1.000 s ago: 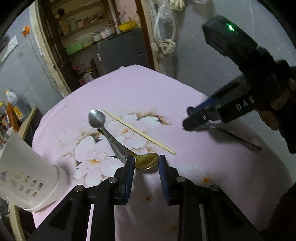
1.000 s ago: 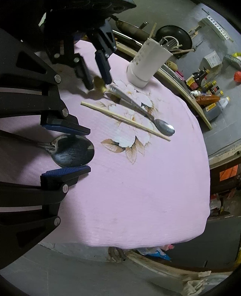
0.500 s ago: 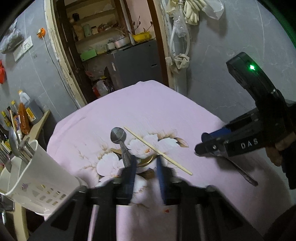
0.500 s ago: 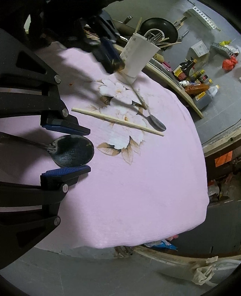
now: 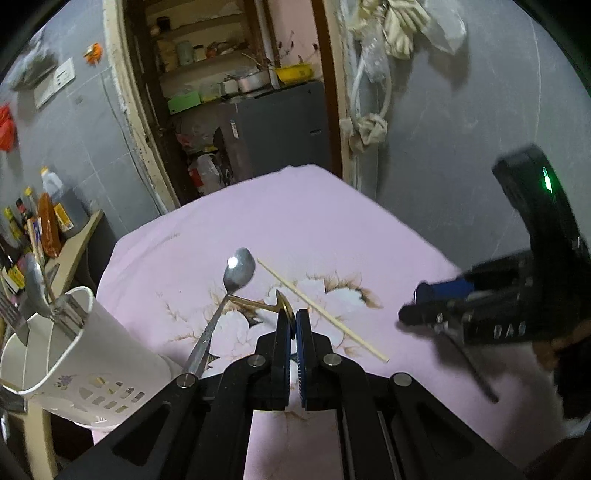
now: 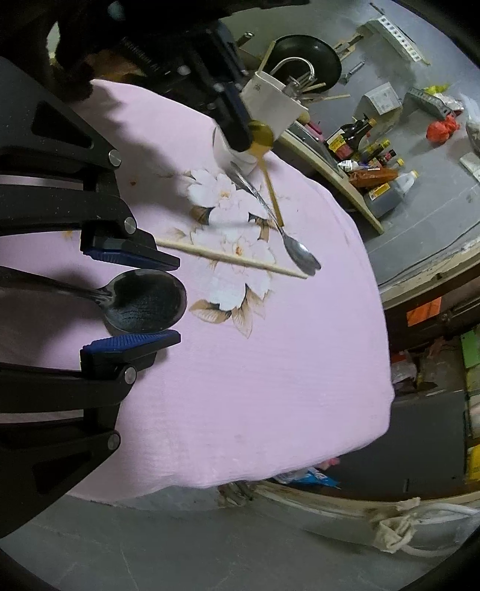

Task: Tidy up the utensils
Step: 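Carry the gold spoon and silver spoon over the white caddy and lower them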

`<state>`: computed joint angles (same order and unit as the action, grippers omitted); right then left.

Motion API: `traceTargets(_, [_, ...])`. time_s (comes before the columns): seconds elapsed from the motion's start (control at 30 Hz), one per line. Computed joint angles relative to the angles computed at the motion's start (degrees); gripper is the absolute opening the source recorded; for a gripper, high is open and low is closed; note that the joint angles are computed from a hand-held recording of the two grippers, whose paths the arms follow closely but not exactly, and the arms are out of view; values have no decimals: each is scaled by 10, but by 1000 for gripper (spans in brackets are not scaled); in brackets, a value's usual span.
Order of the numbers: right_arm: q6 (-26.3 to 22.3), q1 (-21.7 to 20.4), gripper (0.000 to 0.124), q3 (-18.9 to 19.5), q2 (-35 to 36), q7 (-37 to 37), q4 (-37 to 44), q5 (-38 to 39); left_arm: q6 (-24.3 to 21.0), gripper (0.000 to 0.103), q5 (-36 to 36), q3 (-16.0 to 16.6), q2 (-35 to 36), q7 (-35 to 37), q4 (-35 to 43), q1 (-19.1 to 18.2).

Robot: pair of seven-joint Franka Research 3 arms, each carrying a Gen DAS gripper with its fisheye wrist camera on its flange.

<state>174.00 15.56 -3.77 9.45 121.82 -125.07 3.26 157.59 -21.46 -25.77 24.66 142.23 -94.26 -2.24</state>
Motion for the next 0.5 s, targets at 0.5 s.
traceTargets(0.5, [-38,58,29,-77,-56,398,15,-424,-90,4,-128,12,-41,24,21,34])
